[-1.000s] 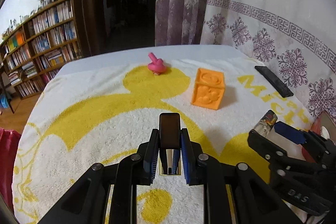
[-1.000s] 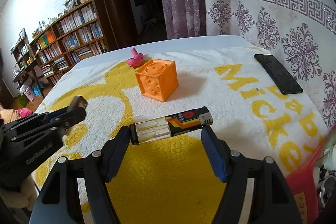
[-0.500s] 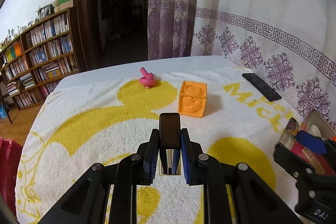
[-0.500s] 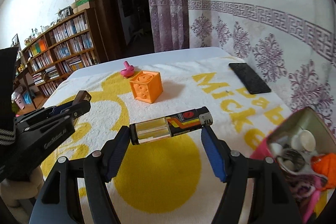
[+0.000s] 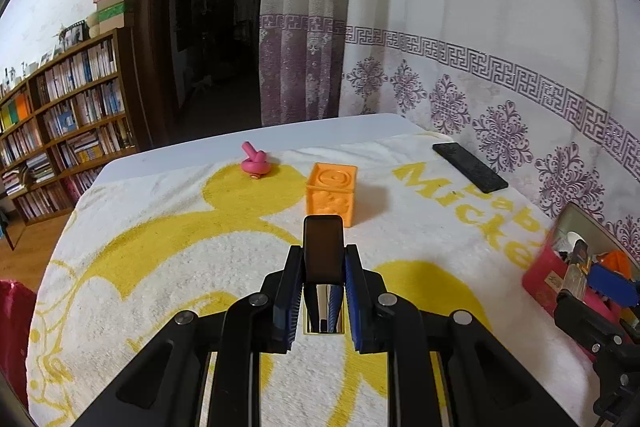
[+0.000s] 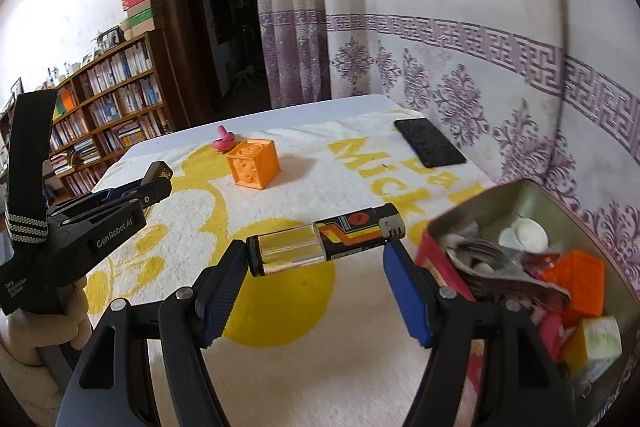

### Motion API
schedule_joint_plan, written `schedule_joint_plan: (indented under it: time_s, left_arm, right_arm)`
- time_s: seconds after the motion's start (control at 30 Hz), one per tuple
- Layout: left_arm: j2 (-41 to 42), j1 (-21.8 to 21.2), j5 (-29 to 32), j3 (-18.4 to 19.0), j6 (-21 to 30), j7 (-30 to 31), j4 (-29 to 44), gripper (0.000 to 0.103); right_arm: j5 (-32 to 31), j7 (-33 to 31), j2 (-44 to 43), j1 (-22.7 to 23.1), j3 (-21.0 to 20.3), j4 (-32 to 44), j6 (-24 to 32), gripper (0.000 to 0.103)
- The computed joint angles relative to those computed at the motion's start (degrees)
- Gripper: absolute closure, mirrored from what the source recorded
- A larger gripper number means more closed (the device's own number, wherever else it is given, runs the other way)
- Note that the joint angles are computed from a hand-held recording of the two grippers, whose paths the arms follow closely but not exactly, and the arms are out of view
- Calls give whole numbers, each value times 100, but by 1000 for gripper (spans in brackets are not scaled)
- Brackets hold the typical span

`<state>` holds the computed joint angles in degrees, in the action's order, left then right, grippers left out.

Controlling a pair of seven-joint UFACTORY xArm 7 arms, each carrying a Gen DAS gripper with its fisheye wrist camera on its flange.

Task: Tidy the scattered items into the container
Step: 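Carry the battery and vial over the tin with both grippers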

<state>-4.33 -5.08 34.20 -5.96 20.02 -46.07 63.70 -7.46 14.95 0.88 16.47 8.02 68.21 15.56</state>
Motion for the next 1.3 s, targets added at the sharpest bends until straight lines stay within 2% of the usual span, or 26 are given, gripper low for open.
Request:
schedule_joint_plan:
  time_s: [0.4,0.53,0.67,0.87,1.1,1.3]
  left_arm:
    - [-9,-248,-373,-124,-9,304,-29,83]
    - [77,-382,-537,-176,-3,500,94,82]
    - [232,-557,-870,-185,40,840,294,83]
    - [559,-891,-1241,-222,134,1350,776,83]
    - [1151,-1281,-1822,-253,325,2055,1648,83]
    - [1857,-1583,-2443,-344,599,2855,2716,82]
  right_arm:
    - [-3,117,-754,-269,-45,-786,-140,30]
    - [-120,247,-1140,-505,-40,-1119,-203,30]
    - [-484,585,-1545,-939,73,-1446,-251,30]
    - [-1046,1078,-1815,-1593,250,-1659,-283,30]
    - [-1427,1317,-1835,-1969,342,-1772,-429,30]
    - [-1620,1385,-1828,-2135,356,-1804,-457,30]
